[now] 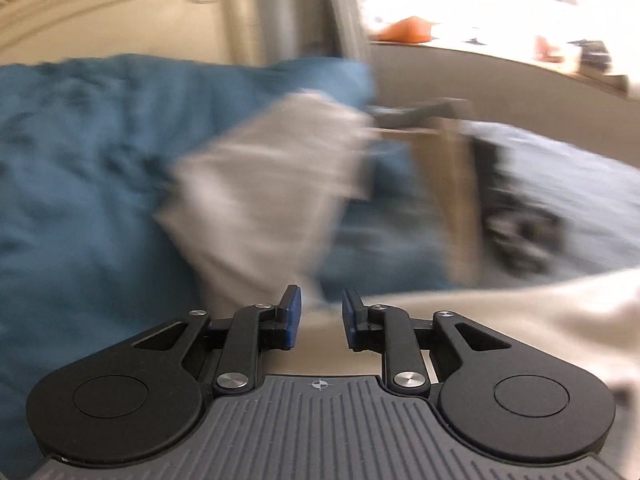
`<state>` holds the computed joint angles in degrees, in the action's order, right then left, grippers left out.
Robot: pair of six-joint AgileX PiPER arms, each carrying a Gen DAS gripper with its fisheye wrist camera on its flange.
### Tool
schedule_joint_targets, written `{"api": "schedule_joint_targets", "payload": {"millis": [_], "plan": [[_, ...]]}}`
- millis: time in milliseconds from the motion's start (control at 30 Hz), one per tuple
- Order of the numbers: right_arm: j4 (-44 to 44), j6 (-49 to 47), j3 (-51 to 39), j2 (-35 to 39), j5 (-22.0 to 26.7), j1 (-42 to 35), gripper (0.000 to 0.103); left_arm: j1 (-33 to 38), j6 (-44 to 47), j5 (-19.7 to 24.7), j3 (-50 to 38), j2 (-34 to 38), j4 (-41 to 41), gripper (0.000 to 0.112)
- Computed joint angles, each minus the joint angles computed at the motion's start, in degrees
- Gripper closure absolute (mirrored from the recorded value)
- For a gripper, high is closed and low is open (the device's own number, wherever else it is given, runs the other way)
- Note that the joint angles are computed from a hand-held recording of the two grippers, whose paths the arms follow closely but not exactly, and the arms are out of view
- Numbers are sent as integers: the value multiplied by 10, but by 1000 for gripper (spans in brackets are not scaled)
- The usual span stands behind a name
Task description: Fold clothes
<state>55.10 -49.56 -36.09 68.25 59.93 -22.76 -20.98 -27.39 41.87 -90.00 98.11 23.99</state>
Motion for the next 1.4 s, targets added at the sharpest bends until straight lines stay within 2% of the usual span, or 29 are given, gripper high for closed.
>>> {"api": "schedule_joint_targets", "payload": {"millis": [100,200,233,300,367,433,500,633,700,733,800,900,1000,1067,1133,1167,1200,1267,1400], "plan": [[10,22,-15,4,2,-4,88,-58,7,-37,14,19,-40,88],[14,37,-64,16,-24,5,88,-115,14,-70,-4,69,-68,88],[4,52,-87,24,-44,18,88,-127,9,-84,-20,93,-76,88],[-64,119,-150,57,-121,76,87,-148,-41,-114,-36,131,-58,88],[-162,205,-215,99,-189,133,87,-175,-151,-106,-56,166,32,88],[-239,271,-270,152,-242,177,87,-207,-265,-45,-80,199,138,88],[-266,295,-328,216,-252,199,87,-218,-368,-40,-56,210,218,84],[-347,366,-445,352,-247,246,88,-230,-529,-81,15,199,374,80],[-374,401,-485,398,-272,259,88,-235,-615,-89,46,196,457,80],[-376,412,-503,417,-279,260,88,-236,-633,-89,53,193,473,79],[-358,422,-538,444,-272,252,90,-237,-651,-87,58,192,490,79],[-311,403,-578,463,-229,228,91,-235,-668,-93,67,187,504,78],[-250,347,-577,433,-174,205,89,-226,-705,-115,82,180,524,78],[-217,295,-566,407,-162,197,88,-225,-715,-118,86,179,529,78],[-219,266,-575,396,-157,203,85,-228,-713,-112,83,181,528,78],[-230,258,-591,402,-154,211,75,-230,-710,-108,81,182,527,77],[-243,254,-616,414,-149,220,66,-231,-707,-105,79,183,527,77],[-270,247,-694,461,-120,238,60,-230,-713,-108,82,182,530,77],[-298,215,-922,604,11,255,58,-221,-766,-132,104,172,565,77]]}}
